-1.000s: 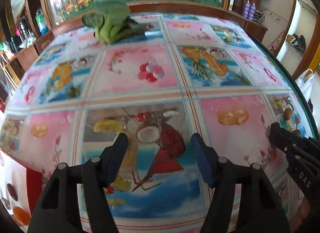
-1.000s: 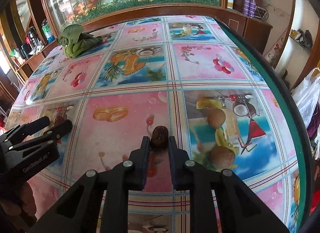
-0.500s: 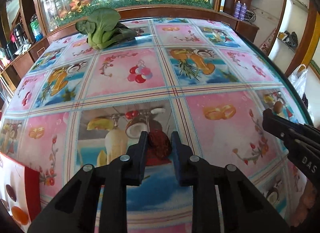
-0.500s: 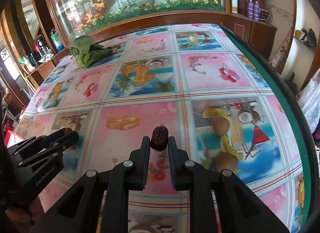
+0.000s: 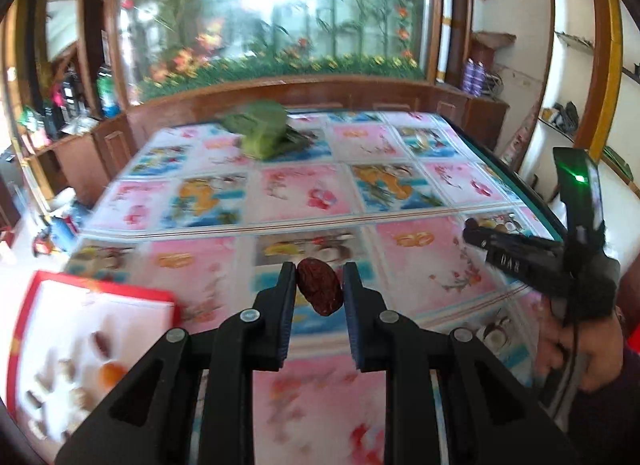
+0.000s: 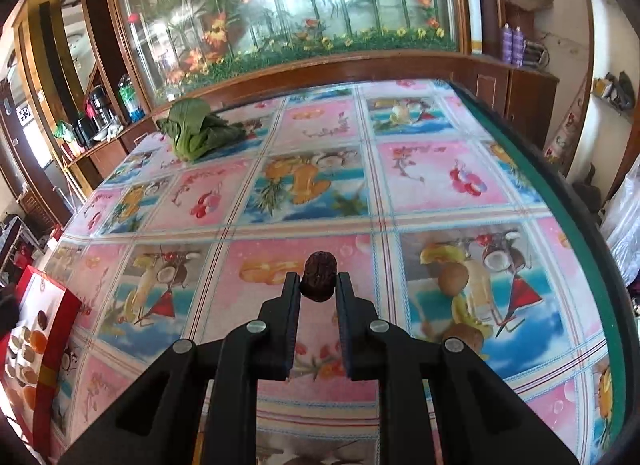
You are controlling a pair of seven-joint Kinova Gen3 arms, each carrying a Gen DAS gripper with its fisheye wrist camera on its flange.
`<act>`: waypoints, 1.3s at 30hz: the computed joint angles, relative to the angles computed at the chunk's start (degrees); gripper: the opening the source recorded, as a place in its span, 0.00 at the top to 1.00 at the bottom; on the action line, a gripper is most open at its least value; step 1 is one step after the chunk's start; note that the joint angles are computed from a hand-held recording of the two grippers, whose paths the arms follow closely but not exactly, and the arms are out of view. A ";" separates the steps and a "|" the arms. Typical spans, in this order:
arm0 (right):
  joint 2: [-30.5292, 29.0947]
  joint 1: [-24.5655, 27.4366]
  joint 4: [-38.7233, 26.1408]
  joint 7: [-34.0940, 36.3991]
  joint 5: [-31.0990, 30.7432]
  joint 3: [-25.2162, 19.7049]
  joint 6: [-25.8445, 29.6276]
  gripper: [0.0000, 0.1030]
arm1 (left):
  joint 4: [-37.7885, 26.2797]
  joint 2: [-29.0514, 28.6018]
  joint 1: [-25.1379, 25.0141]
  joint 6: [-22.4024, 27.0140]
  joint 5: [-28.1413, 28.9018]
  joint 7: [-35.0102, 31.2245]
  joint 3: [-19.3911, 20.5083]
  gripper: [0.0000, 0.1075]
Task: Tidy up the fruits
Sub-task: 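Carry both red dates over the tray with both tools, then open both tools to drop the red dates into the tray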
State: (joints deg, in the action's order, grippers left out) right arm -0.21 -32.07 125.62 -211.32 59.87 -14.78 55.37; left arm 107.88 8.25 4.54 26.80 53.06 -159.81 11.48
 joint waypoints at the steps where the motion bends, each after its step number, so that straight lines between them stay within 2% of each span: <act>1: 0.45 -0.40 -0.04 -0.93 0.90 -0.40 1.17 0.84 | 1.21 -1.30 -2.30 0.75 2.02 -2.33 0.22 0.77; 3: 1.01 -1.27 0.10 -2.58 2.75 -0.86 2.32 0.84 | 3.69 -3.68 -5.91 0.74 5.60 -6.99 0.20 0.77; 6: 1.39 -2.67 0.64 -5.80 6.00 -1.48 2.76 0.84 | 6.00 -5.58 -5.85 2.36 10.34 -13.19 -6.20 0.77; 11: 2.77 -5.78 -1.41 -5.80 9.50 -1.49 1.24 0.84 | 6.28 -6.12 -10.07 4.78 11.30 -15.18 -11.66 0.77; 14: 4.38 -6.61 -4.27 -5.69 12.59 -1.83 -2.15 0.85 | 5.40 -5.71 -13.02 4.81 12.34 -17.78 -13.60 0.77; 18: 8.62 -8.67 -12.68 2.30 13.04 1.02 -9.25 0.85 | 2.32 -3.50 -16.60 6.00 12.35 -18.30 -14.51 0.77; 20: 10.93 -5.39 -16.99 6.96 11.95 -2.22 -11.43 0.85 | 0.13 -1.81 -18.49 7.67 12.08 -17.77 -14.54 0.77; 22: 13.87 -0.59 -22.00 11.62 11.96 -7.53 -13.65 0.85 | -1.97 -0.07 -20.20 8.86 11.81 -17.53 -14.11 0.77; 24: 16.59 3.48 -26.33 16.28 10.96 -12.84 -13.62 0.85 | -4.41 1.97 -21.21 9.14 10.55 -15.90 -13.47 0.77; 26: 20.53 6.48 -31.64 20.94 10.64 -18.14 -11.95 0.85 | -7.93 4.35 -22.88 11.78 6.64 -11.72 -12.18 0.77; 29: 27.30 10.90 -39.36 27.93 9.70 -26.11 -8.66 0.85 | -12.22 8.09 -24.29 12.58 1.05 -6.07 -9.45 0.77; 34: 39.36 16.92 -52.41 39.58 5.84 -39.03 -1.77 0.85 | -19.91 14.17 -20.34 17.49 -9.58 4.96 -11.62 0.77; 36: 43.06 17.31 -57.54 44.24 2.59 -40.46 -0.68 0.85 | -22.17 16.18 -16.34 17.96 -13.06 9.62 -15.25 0.77; 39: 45.51 14.34 -64.22 50.70 -4.08 -36.45 0.73 0.85 | -25.64 18.85 -14.61 19.42 -18.16 16.31 -15.87 0.76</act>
State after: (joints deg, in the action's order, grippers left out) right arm 45.30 -17.74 61.40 -160.62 55.79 -51.23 56.10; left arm 82.24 27.09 -10.06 46.22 34.90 -143.50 -4.39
